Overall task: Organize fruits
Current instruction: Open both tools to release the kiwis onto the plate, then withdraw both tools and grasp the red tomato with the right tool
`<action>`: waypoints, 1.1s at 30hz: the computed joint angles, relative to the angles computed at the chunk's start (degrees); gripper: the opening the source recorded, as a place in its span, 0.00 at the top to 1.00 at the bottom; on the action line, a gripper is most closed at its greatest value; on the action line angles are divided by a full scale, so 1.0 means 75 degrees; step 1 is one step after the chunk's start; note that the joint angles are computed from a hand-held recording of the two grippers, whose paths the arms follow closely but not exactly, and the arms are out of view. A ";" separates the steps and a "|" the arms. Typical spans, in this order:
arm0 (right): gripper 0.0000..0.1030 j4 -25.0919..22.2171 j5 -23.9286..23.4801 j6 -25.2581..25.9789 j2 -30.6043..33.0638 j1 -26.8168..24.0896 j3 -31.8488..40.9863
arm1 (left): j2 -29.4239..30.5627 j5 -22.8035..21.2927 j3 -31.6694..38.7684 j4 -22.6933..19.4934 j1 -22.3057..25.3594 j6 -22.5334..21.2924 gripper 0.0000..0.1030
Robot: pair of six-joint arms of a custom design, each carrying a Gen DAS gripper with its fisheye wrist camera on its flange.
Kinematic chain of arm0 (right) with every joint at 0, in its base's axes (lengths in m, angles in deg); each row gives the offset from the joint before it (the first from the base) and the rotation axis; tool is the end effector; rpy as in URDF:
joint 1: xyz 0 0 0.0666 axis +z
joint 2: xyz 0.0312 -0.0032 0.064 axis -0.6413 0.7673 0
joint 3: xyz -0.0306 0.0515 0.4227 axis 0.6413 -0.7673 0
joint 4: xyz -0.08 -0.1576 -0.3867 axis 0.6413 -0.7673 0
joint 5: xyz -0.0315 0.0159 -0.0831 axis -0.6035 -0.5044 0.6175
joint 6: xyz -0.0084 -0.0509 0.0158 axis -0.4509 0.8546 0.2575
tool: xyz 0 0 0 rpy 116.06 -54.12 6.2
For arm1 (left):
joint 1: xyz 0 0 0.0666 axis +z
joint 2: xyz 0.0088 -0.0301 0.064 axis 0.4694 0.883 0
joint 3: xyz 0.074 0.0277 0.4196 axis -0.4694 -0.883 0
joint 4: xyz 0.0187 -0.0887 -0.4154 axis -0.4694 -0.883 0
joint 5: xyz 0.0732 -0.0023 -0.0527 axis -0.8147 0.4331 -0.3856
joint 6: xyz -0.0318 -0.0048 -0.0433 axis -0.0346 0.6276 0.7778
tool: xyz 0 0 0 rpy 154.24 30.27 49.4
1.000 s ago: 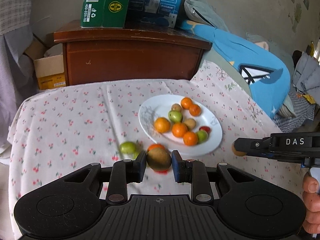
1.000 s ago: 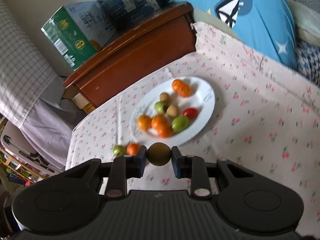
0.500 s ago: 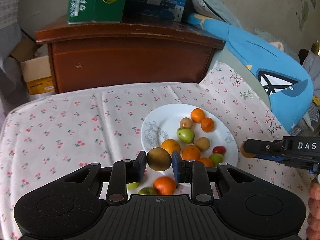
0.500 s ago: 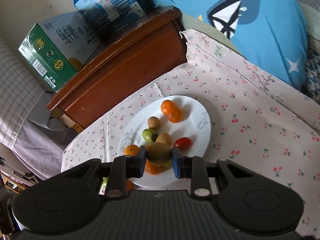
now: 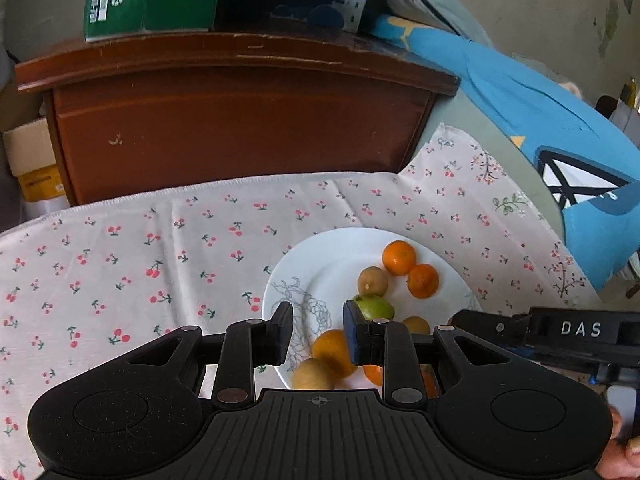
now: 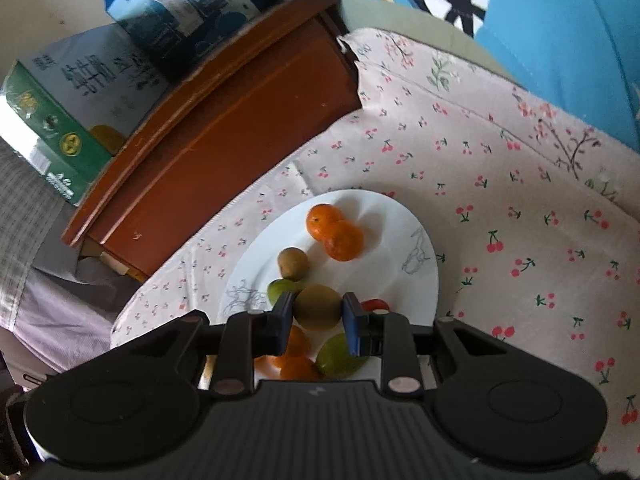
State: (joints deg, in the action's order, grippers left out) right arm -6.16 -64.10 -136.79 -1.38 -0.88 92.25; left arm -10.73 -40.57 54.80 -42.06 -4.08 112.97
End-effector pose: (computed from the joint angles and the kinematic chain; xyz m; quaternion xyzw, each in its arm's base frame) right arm 0.3917 0.3113 0.3443 0.1389 0.8968 0.2638 0.3270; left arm 0.4057 -0.2490 0.3577 0.0361 0.9174 -0.1275 0.3752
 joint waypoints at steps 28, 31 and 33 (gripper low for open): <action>0.64 -0.0171 0.0502 0.0624 -0.0229 0.0405 -0.0024 | -0.1452 -0.1541 -0.0714 -0.1353 -0.0549 0.1079 0.02; 0.60 -0.0270 0.0685 0.0594 -0.0343 0.0553 -0.0128 | -0.1562 -0.1738 -0.0861 -0.2023 -0.0623 0.1689 0.02; 0.59 -0.0338 0.0721 0.0440 -0.0417 0.0658 -0.0209 | -0.1659 -0.1813 -0.1030 -0.2242 -0.0661 0.2009 0.02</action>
